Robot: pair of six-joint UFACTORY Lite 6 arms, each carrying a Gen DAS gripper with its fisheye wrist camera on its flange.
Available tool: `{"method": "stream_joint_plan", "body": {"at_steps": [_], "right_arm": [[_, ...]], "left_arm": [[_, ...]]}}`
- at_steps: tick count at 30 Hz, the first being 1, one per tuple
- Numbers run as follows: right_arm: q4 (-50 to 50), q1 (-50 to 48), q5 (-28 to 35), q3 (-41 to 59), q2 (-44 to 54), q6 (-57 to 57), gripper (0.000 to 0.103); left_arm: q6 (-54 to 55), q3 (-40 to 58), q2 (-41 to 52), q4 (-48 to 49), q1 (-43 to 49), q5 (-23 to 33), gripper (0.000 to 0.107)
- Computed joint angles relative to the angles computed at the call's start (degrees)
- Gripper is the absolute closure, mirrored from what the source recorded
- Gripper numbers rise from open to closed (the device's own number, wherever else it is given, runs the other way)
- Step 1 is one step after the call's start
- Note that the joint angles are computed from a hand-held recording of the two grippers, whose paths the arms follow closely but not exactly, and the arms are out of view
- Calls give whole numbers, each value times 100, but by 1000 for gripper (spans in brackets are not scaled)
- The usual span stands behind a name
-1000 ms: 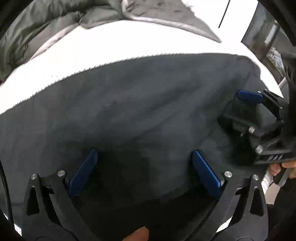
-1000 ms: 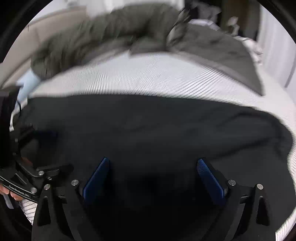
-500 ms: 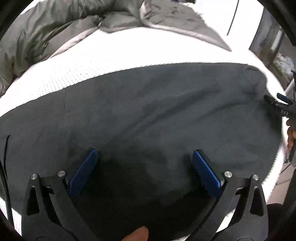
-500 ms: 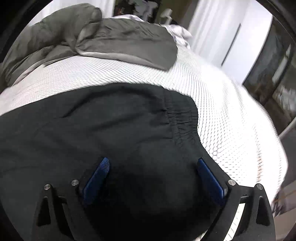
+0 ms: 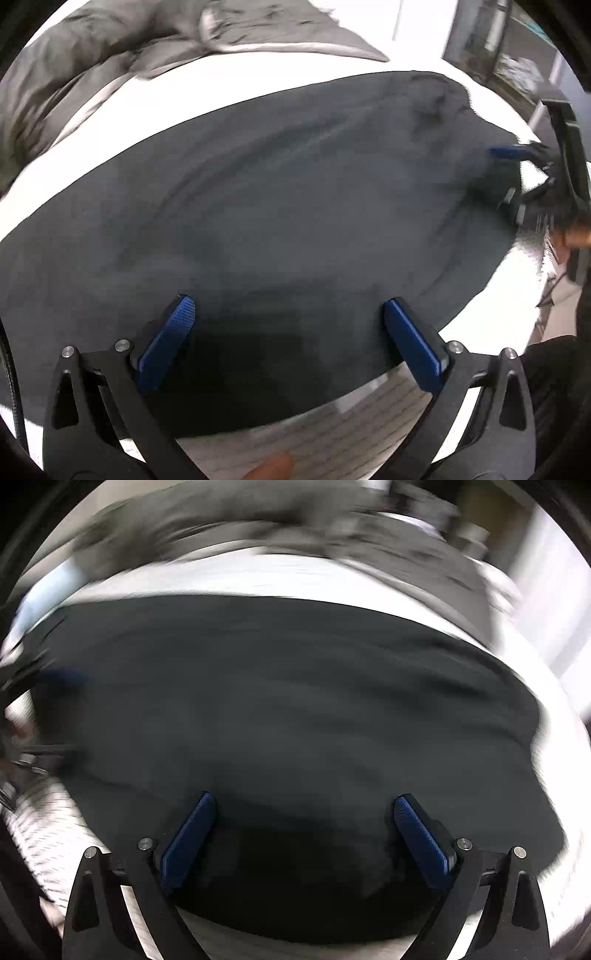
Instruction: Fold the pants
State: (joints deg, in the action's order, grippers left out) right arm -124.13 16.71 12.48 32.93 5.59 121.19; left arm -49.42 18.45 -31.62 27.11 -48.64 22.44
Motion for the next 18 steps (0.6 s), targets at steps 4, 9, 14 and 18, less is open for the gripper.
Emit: {"method": "stream_joint_plan", "body": {"at_steps": [4,9,14,18], "right_arm": [[-1253,-1763,253,-251,-121,1274,3],[195,-1235,325,-699,-1048,277,3],[266,471,-130,238,-458,868,3],[1766,1105,-373,1791,1167,-1073,3]], "left_arm": [[1787,-607,-1342,-1371,1122,453,5],[3090,-525,-1854,-2356,1848,606,5],[2443,435,-16,-1916,1193,-318,5],[1916,1140,1525,-1197,954,-580,5]]}}
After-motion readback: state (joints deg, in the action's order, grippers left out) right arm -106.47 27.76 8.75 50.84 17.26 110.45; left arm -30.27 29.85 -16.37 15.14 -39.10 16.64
